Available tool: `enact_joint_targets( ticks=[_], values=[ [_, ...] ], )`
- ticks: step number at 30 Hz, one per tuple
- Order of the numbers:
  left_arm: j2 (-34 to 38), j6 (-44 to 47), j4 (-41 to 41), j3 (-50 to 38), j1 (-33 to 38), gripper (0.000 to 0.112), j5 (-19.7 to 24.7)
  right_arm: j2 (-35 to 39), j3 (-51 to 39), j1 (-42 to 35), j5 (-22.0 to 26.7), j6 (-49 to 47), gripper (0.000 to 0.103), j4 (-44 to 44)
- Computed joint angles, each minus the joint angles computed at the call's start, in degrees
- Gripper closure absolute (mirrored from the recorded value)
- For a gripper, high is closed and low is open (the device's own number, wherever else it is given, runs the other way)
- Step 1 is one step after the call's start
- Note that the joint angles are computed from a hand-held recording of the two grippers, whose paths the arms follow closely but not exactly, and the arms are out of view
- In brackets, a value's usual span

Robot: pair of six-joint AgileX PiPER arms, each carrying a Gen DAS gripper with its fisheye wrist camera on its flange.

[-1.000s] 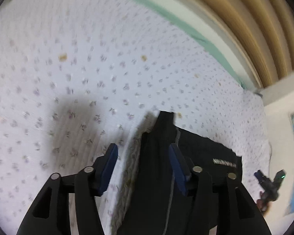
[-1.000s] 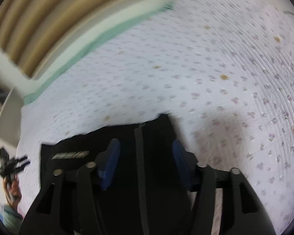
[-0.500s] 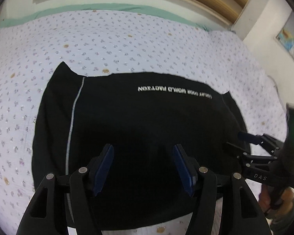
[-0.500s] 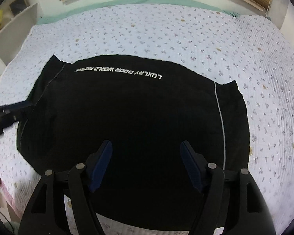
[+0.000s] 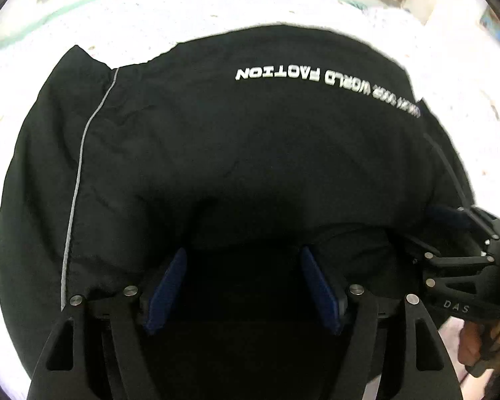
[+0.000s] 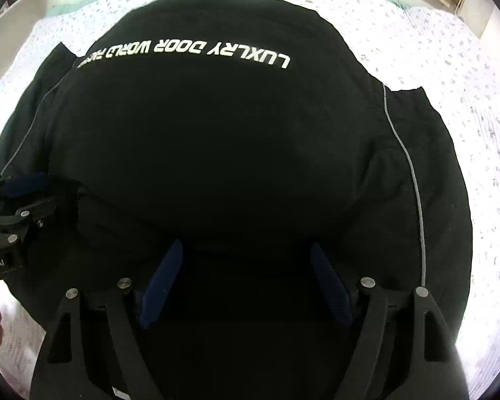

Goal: Fold large clothes
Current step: 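Press and smooth the folded jacket flat with both grippers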

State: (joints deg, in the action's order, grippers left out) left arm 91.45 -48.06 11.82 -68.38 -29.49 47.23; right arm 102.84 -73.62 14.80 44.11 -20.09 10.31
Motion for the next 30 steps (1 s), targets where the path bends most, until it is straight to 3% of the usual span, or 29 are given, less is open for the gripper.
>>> enact_joint_targets(
  ticks=[2,3,7,13,17,22,27,30],
  values=[
    [-1.91,5.35,-5.64,-1.67,2.37,0.040,1.76,0.26,-3.24,-1.63,4.40,-2.00,0.025,2.41],
    [-2.48,7.76,-7.62,-3.06,3.18,0.040,2.82,0.26,-5.21,-2.65,6.12,-3.25,0.031,3.42],
    [-1.88,16.81,-13.14,-10.51,6.00,0.039,3.80,-0.40,-11.50,-3.11,5.14,-5.49,0.031,5.65],
    [14.02,22.27,-16.58,-20.34,11.32,0.040,8.18,16.01,-27.26,-1.58,11.96,1.71,0.029,0.73],
    [17.98,19.26,-12.86,-24.36,9.89,0.039,11.10,19.46,-28.17,-1.11,9.96,1.34,0.026,-1.66],
    [9.35,23.08,-16.91,-19.42,10.94,0.039,10.35,15.79,-28.63,-6.95,14.81,-4.94,0.030,8.51],
    [-5.47,24.74,-15.71,-8.44,7.53,0.039,9.76,1.11,-13.21,-11.98,17.19,-19.50,0.030,16.52],
    [-8.36,27.78,-21.75,-2.94,6.74,0.039,9.78,-3.68,-4.70,-12.08,14.53,-23.32,0.030,14.63]
  ],
)
